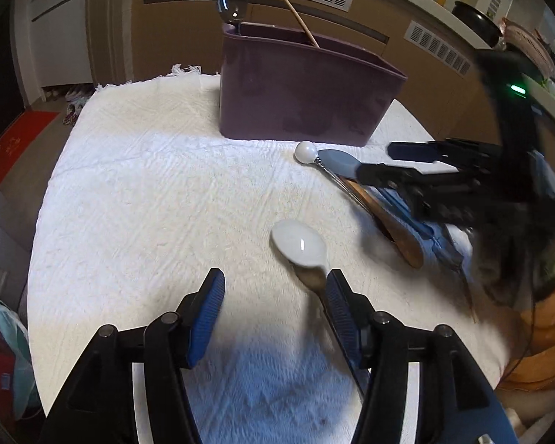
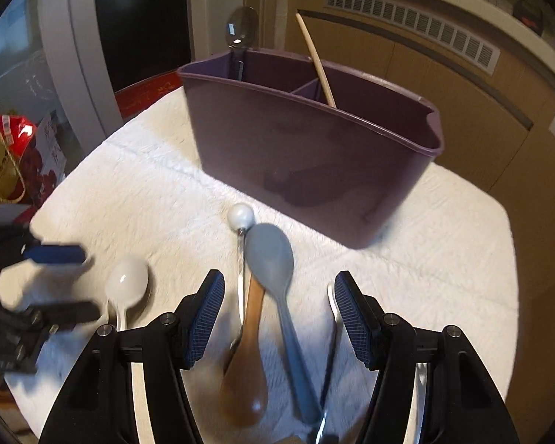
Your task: Organize utensils
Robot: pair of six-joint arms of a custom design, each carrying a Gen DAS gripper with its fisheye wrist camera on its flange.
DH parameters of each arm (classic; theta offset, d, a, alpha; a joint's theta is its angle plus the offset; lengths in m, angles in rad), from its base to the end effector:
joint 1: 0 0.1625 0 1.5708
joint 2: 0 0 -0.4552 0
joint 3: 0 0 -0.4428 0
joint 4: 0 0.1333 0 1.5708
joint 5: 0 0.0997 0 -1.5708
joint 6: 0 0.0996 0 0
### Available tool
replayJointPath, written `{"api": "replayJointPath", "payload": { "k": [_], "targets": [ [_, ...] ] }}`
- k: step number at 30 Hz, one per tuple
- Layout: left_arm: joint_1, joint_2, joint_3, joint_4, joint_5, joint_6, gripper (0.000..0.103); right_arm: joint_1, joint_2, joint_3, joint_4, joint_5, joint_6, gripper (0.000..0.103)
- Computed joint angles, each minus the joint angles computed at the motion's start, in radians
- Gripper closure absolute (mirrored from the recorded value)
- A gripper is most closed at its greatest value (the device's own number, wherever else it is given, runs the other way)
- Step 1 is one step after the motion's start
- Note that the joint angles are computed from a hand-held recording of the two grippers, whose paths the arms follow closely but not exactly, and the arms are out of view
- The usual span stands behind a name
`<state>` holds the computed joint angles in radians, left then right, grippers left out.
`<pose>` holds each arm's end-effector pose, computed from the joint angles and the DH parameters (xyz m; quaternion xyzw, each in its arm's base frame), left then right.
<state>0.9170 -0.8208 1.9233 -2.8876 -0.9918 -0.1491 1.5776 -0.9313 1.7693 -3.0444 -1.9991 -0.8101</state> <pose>-0.2312 -0.6106 0.0402 0.2084 0.9303 -0.2053 0.2212 0.0967 -0.7012 0.1849 0.3077 -0.8782 0.2021 0.3052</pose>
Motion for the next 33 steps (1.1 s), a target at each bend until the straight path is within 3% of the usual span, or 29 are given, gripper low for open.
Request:
{"api": "replayJointPath", "payload": {
  "k": [5,8,9,10,14,20,27,33],
  "targets": [
    [-0.007,-0.035,0.046,-0.027,-0.011,-0.012,0.043,-0.007,0.056,-0.095,0.127,-0.010,0.097,0.041],
    [-0.007,-0.040,0.056,-0.026,-0.018,-0.021,0.043,-0.004,0.080,-0.099,0.091,-0.033,0.076,0.046],
    [-0.006,-0.039,0.055,-0.022,-0.019,-0.022,0.043,0.001,0.083,-0.096,0.080,-0.042,0.061,0.052],
    [-0.006,-0.036,0.053,-0.018,-0.022,-0.023,0.043,0.004,0.081,-0.090,0.079,-0.041,0.044,0.065],
    [-0.010,-0.021,0.043,-0.008,-0.036,-0.024,0.043,0.022,0.060,-0.050,0.032,-0.063,0.006,0.072],
    [-0.031,0.013,0.010,-0.001,-0.046,0.011,0.043,0.018,-0.023,0.028,0.005,-0.041,0.018,0.099],
    [-0.045,0.052,-0.033,0.041,-0.032,-0.014,0.042,-0.032,-0.087,0.053,-0.008,-0.036,0.043,0.097],
    [-0.039,0.061,-0.045,0.065,-0.009,-0.041,0.039,-0.064,-0.148,0.080,0.049,0.070,0.038,0.091]
  ]
}}
